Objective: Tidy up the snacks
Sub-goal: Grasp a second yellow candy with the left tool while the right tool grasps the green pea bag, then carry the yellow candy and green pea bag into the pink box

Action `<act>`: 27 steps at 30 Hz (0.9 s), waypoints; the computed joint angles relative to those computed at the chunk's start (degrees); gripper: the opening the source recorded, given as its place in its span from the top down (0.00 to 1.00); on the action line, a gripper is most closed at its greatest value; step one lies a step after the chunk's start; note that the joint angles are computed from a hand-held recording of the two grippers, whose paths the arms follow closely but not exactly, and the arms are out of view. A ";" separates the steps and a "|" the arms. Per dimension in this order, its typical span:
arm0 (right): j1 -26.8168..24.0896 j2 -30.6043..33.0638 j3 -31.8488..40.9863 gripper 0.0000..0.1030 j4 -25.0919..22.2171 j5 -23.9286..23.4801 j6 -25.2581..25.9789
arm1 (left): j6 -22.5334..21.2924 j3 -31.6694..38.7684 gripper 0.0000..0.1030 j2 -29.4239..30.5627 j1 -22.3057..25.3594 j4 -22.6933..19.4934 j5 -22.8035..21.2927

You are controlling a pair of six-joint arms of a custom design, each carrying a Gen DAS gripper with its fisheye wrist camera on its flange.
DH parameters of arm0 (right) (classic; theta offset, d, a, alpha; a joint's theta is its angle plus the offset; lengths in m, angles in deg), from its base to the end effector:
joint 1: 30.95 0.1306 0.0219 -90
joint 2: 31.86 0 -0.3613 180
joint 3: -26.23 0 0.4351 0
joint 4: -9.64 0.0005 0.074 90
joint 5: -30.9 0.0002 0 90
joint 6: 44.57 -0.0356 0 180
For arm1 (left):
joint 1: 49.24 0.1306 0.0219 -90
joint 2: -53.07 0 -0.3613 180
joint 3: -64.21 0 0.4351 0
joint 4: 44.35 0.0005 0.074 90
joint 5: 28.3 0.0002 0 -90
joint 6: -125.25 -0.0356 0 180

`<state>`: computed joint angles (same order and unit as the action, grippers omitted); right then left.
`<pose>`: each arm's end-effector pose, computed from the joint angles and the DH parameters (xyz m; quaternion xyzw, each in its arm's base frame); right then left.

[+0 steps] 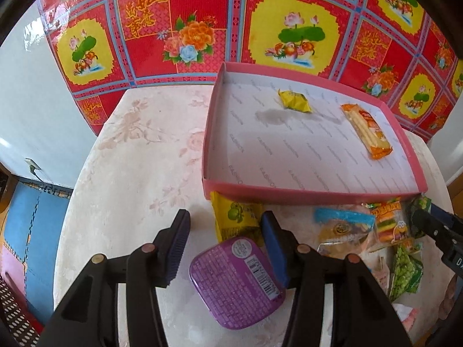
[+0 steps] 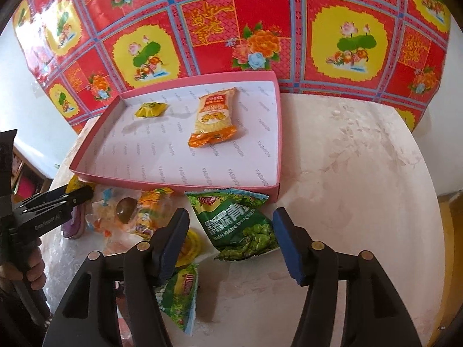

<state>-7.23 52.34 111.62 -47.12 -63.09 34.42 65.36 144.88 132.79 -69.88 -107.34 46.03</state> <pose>0.4406 0.1958 0.4086 -0.1159 0.9476 0.1200 0.2724 0.4178 -0.1476 0.3976 -0.1122 0.9553 0.0170 0.2729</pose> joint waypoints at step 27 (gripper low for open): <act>-1.00 -2.99 -3.15 0.59 3.61 -1.57 -2.64 | -0.45 -1.03 0.72 -4.80 -1.47 2.73 1.30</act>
<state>-8.23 49.36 108.47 -43.51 -64.67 31.78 64.91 143.85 127.98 -71.35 -104.62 47.33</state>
